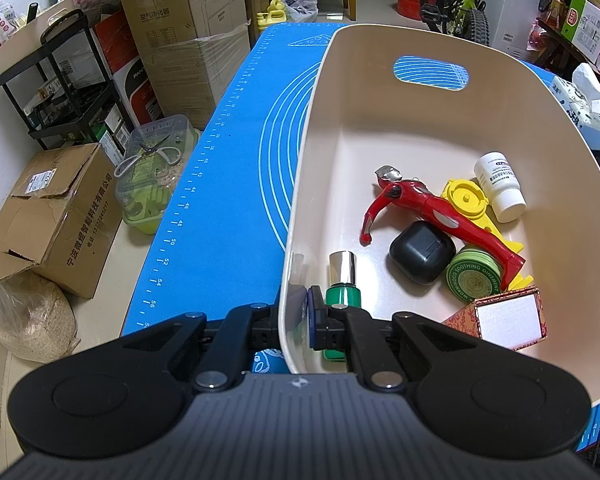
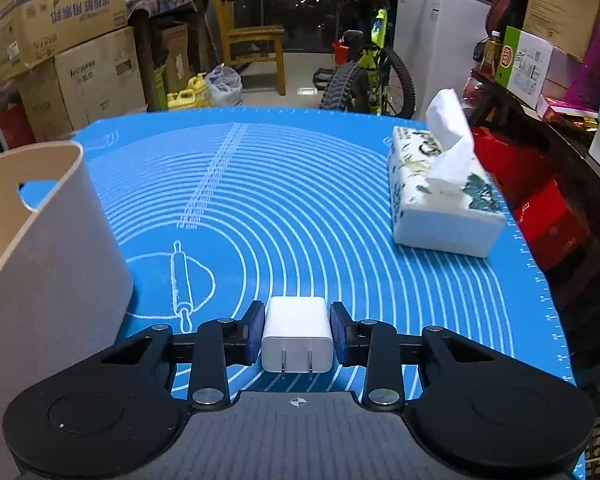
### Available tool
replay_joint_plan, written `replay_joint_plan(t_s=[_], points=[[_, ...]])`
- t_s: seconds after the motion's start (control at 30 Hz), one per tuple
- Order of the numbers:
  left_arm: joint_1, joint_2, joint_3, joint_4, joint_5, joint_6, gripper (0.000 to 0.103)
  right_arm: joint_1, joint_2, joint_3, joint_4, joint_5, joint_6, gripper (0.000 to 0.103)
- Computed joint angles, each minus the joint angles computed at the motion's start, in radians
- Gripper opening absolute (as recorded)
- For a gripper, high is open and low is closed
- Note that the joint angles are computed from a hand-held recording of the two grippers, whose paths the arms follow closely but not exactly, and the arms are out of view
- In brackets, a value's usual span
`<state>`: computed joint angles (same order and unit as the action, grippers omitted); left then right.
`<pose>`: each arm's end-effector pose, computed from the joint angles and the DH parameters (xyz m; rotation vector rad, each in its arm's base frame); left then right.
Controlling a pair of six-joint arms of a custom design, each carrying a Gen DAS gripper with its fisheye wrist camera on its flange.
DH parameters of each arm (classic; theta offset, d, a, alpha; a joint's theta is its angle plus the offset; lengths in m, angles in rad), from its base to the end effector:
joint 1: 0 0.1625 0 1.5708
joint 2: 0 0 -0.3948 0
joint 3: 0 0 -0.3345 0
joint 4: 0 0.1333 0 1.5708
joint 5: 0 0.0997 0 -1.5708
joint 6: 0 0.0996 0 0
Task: Organize rigid objects
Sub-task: 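Grasp the white charger with the right tool, then carry the white charger into the bin and release it with the right tool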
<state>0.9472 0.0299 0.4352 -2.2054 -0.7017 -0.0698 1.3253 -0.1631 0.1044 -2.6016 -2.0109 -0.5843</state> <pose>-0.2988 -0.7739 -0.0459 0.5464 2.2572 -0.5514 -0.1183 -0.8461 0.2929 0.0748 -2.1549 0.9921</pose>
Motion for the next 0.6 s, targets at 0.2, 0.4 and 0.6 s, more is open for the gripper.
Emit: replay_joint_plan(t_s=[0.2,0.4,0.6], points=[[-0.001,0.000,-0.001,0.002,0.000,-0.001,0.010,0.011,-0.127,0.251,-0.144,0.027,0.014,0.042],[-0.001,-0.001,0.002,0.001,0.001,-0.002,0.010,0.025,-0.227,0.435,-0.266,0.091,0.015,0.042],[-0.001,-0.002,0.002,0.000,0.001,-0.002,0.010,0.051,-0.313,0.586,-0.374,0.177,0.017,0.042]])
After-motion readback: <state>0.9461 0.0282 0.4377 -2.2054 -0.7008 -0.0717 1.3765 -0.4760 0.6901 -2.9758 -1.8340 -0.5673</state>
